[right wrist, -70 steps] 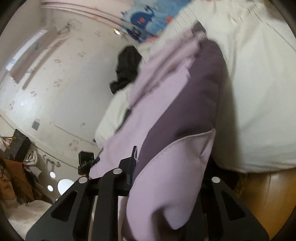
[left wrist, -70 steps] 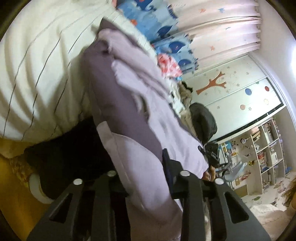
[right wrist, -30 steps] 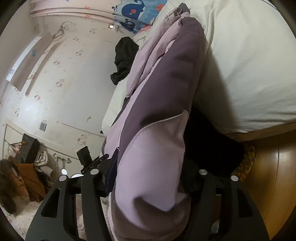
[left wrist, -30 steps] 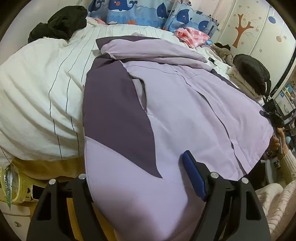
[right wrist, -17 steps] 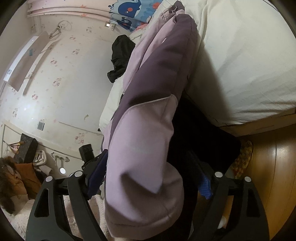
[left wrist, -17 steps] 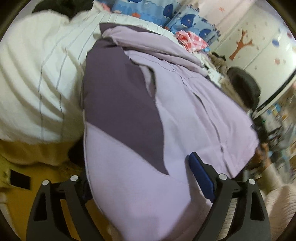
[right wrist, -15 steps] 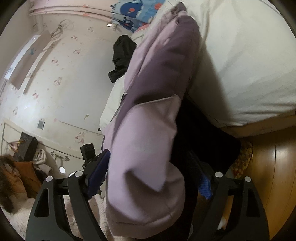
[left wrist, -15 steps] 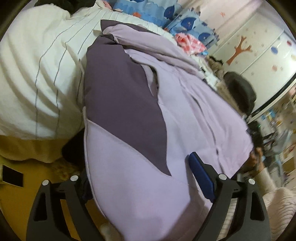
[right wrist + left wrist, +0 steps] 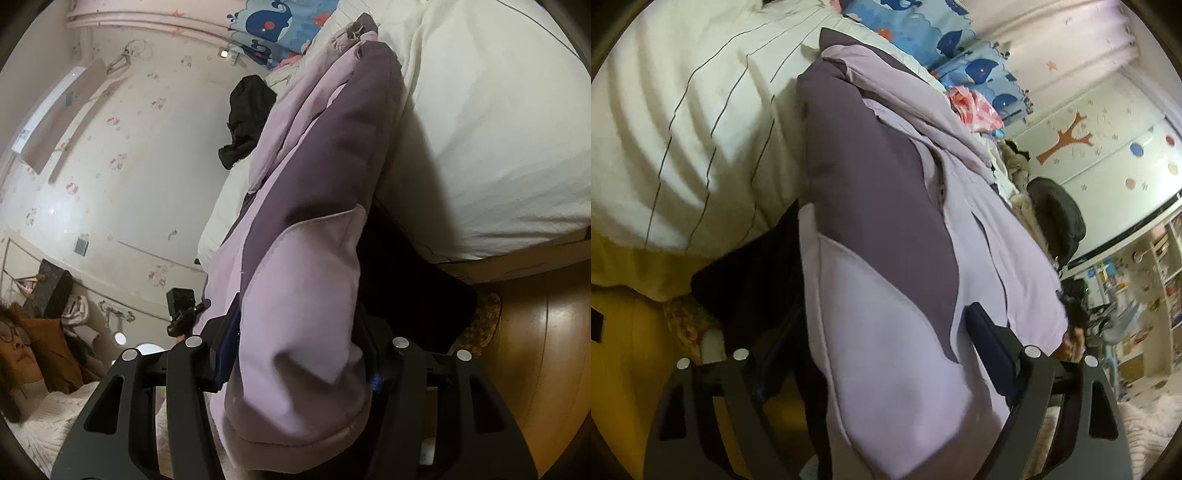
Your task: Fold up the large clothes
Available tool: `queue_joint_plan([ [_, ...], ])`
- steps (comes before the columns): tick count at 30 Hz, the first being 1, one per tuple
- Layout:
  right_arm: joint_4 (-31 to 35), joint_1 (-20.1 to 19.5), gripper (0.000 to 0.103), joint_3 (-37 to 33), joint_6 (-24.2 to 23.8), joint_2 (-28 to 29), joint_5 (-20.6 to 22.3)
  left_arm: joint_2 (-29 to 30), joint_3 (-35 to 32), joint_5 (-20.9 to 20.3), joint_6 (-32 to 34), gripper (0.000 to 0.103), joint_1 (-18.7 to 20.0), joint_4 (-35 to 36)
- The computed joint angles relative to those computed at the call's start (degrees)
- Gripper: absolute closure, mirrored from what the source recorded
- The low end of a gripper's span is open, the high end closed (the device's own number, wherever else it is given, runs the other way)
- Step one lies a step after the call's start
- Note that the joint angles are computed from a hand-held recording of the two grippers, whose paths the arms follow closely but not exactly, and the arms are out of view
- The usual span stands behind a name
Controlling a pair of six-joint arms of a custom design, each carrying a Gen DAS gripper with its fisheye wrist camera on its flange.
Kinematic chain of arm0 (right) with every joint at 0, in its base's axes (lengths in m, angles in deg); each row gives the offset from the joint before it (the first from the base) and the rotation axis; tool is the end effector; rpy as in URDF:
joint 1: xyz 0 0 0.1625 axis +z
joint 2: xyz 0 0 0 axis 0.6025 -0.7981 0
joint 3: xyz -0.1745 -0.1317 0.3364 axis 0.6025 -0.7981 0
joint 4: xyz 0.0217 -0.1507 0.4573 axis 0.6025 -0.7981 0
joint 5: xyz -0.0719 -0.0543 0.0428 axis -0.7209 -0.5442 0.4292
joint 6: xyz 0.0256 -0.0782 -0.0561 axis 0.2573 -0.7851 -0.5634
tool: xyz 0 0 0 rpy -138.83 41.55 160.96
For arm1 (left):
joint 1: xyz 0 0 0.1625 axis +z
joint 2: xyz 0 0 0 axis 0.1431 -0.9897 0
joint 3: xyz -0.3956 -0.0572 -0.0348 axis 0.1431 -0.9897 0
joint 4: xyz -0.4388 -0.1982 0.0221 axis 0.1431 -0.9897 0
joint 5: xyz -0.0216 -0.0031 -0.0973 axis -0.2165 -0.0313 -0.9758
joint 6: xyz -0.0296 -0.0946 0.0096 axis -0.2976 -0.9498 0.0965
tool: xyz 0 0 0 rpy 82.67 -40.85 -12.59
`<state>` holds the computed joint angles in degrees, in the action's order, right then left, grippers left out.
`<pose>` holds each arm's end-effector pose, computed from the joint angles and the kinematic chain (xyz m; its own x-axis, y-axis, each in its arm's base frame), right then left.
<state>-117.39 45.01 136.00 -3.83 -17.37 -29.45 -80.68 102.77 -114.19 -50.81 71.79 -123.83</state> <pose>0.0856 -0.6210 0.2218 -0.9478 -0.1667 -0.2718 -0.0247 0.8883 -0.4586 0.0189 -0.6816 0.3483 -0.9818 0.1849 -0.0435 0.1862 0.8921 -0.4116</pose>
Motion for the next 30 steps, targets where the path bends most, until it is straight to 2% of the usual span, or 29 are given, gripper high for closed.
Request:
queue_joint_plan([
  [4,-1.4,-0.1,0.049,0.7,0.6,0.0,0.3,-1.3,1.3,1.6,-1.2,0.02,-0.8,-3.2],
  [6,-1.6,-0.2,0.043,0.9,1.1,-0.2,0.2,-1.4,0.9,-1.1,-2.9,0.02,0.2,-4.1],
  [9,-1.5,-1.3,0.041,1.2,1.4,-0.5,1.9,-0.7,-0.7,-7.0,-6.1,0.01,2.5,-2.9],
  [12,-2.7,-1.6,0.041,1.3,1.1,-0.1,3.0,1.0,-2.4,-8.5,-5.8,0.009,3.1,0.7],
  [13,-4.5,-1.4,0.043,1.5,1.1,0.2,2.7,1.2,-2.3,-8.5,-5.5,0.011,2.9,0.2],
  [14,-6.0,-1.2,0.048,1.6,0.9,0.4,2.6,1.2,-1.8,-8.5,-4.7,0.029,2.6,-0.7],
  [16,-8.5,-0.5,0.069,1.8,0.0,0.7,3.0,1.2,-1.9,-8.5,-3.0,0.064,1.9,-1.1],
  [17,-9.6,0.0,0.073,1.9,-0.5,0.7,2.6,0.8,-1.6,-7.3,-2.9,0.077,1.3,-1.8],
  [18,-10.5,0.6,0.076,1.9,-0.8,0.7,2.0,0.7,-1.5,-7.0,-2.6,0.081,0.9,-2.2],
  [20,-12.6,1.5,0.08,2.3,-1.2,0.2,3.1,-0.2,-1.1,-6.1,-2.4,0.085,-0.4,-3.4],
  [23,-12.9,2.4,0.081,2.4,-3.1,-0.6,6.7,-1.7,-0.9,-8.7,-0.3,0.086,-1.8,-4.0],
  [25,-10.9,2.7,0.08,2.2,-4.5,-1.2,7.1,-2.6,-0.8,-9.6,1.9,0.086,-2.0,-2.6],
  [26,-8.6,2.8,0.079,2.0,-4.9,-1.7,5.5,-2.5,-1.5,-8.8,3.1,0.084,-2.1,0.1],
  [28,-5.1,2.4,0.067,1.6,-4.4,-2.1,2.1,-1.5,-3.3,-6.1,3.5,0.08,-1.5,5.7],
  [29,-2.5,1.6,0.062,1.5,-3.6,-2.2,0.5,-0.7,-4.1,-6.1,3.3,0.078,-0.9,7.4],
  [30,-1.9,0.8,0.053,1.8,-2.4,-2.3,-0.7,-0.1,-4.8,-6.1,3.0,0.073,-0.2,8.6],
])
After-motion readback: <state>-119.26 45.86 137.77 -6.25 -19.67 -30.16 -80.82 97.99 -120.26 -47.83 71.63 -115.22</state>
